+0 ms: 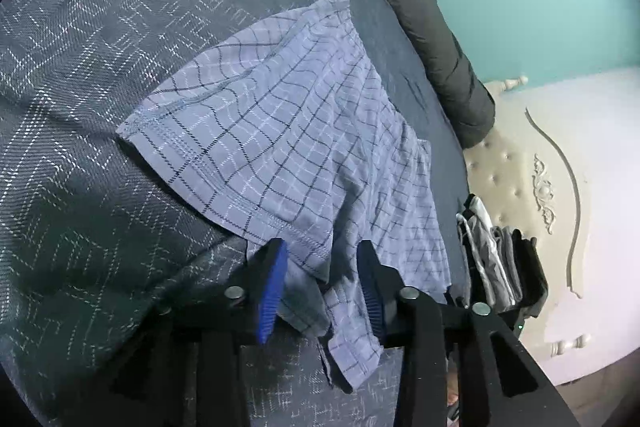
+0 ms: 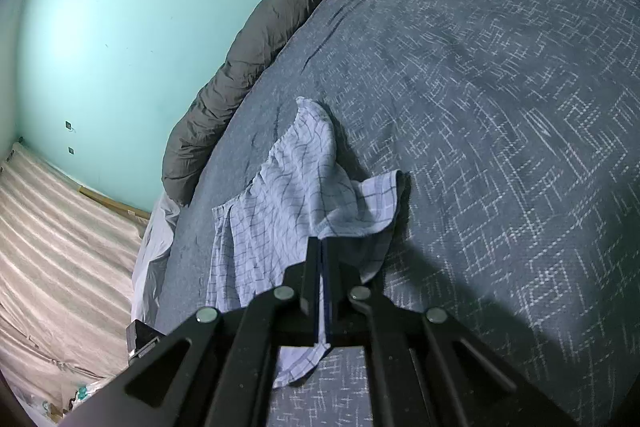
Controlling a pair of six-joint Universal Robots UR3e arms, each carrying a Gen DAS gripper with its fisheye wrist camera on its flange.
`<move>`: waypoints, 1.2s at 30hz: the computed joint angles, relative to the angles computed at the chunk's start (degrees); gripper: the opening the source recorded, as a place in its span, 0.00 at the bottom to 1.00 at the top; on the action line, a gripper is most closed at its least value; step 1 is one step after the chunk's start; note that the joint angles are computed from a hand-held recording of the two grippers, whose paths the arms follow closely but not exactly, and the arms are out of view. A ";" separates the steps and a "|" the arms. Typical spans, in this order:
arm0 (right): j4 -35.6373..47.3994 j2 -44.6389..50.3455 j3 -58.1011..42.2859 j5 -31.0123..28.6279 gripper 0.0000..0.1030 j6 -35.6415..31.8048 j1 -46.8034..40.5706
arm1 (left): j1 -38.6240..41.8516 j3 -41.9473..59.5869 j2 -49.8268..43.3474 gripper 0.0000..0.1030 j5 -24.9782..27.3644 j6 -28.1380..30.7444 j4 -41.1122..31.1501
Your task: Fold clothes
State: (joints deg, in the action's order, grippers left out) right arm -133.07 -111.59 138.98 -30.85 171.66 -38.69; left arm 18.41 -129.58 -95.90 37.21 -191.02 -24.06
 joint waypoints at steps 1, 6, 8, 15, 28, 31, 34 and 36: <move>-0.05 0.09 -0.02 -0.02 0.01 -0.01 -0.02 | -0.13 -0.12 -0.29 0.39 0.25 -0.50 0.91; 1.07 -1.29 0.40 -0.02 0.01 -0.45 -0.36 | -0.30 -0.38 -0.51 0.39 1.34 -2.81 3.15; 1.61 -1.46 0.26 -0.06 0.01 -0.70 -0.54 | -0.04 -0.76 0.63 0.39 0.81 -2.75 0.97; 0.67 -1.29 0.37 -0.21 0.01 0.08 -0.21 | 0.14 -1.48 0.41 0.39 -2.68 -2.15 -1.96; 1.31 -1.97 0.15 -0.57 0.01 -0.21 -0.28 | 1.51 -1.24 0.99 0.06 -2.07 -2.43 2.39; 0.89 -2.20 0.51 -0.32 0.01 0.13 -0.55 | 1.42 -1.72 2.72 0.00 -1.56 -1.44 2.17; 1.42 -3.36 1.18 0.36 0.01 0.32 -1.69 | 2.64 -2.40 5.65 0.01 -1.63 0.69 0.00; 3.00 -4.12 1.08 0.92 0.01 -0.33 -2.64 | 4.32 -3.37 8.56 0.01 -1.99 2.62 -2.46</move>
State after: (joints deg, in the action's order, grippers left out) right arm -130.08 -115.71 140.07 -29.93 171.32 -41.34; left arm 22.73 -132.95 -87.33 35.21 -188.40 -26.53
